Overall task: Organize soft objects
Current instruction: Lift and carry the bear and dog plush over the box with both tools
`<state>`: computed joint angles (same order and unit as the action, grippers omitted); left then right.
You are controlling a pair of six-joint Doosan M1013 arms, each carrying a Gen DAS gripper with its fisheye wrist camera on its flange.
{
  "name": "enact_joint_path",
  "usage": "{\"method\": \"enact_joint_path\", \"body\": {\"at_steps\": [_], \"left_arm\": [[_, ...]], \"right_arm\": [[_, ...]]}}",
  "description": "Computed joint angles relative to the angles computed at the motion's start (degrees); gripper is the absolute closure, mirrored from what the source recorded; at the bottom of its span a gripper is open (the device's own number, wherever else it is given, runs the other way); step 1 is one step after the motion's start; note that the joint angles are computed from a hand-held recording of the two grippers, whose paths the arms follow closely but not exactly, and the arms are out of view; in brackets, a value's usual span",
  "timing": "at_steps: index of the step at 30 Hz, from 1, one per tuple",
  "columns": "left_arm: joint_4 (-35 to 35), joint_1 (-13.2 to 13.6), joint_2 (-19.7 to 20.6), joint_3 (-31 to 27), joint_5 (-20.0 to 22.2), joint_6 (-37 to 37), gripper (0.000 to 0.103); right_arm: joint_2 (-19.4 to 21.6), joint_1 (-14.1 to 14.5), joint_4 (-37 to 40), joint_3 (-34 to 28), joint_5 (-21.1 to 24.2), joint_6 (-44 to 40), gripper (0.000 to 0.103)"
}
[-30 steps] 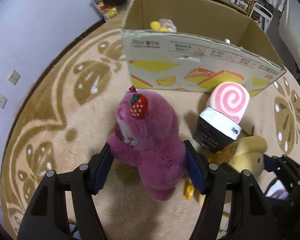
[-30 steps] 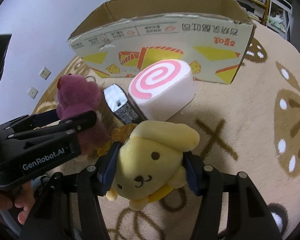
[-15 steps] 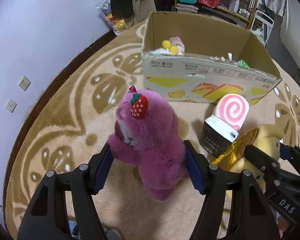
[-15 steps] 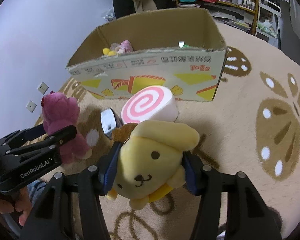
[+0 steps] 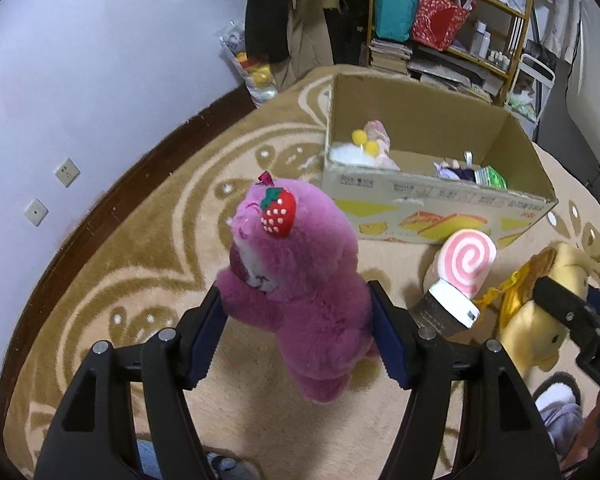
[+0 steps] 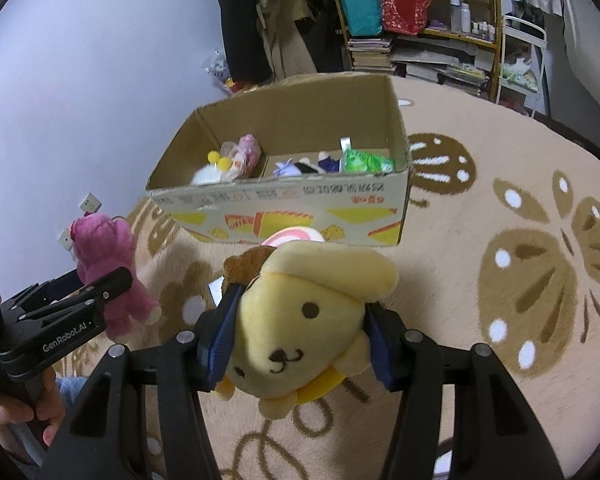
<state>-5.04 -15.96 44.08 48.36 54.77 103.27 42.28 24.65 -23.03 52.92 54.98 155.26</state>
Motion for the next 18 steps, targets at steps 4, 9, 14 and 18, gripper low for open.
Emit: {"method": "enact_joint_path", "body": {"at_steps": [4, 9, 14, 18], "left_arm": [[-0.9, 0.4, -0.5, 0.5, -1.9, -0.1, 0.036], [1.0, 0.1, -0.3, -0.1, -3.8, -0.5, 0.036], [1.7, -0.1, -0.1, -1.0, -5.2, 0.2, 0.036], [4.2, -0.7, -0.8, -0.1, -8.9, 1.7, 0.036]], "right_arm": [[-0.5, 0.2, -2.5, 0.2, -0.4, 1.4, 0.043], [-1.1, 0.4, -5.4, 0.4, -1.0, 3.1, 0.043], [-1.2, 0.7, -8.5, -0.4, -0.7, 3.5, 0.043], [-1.6, 0.7, -10.9, -0.5, -1.5, 4.6, 0.043]]}}
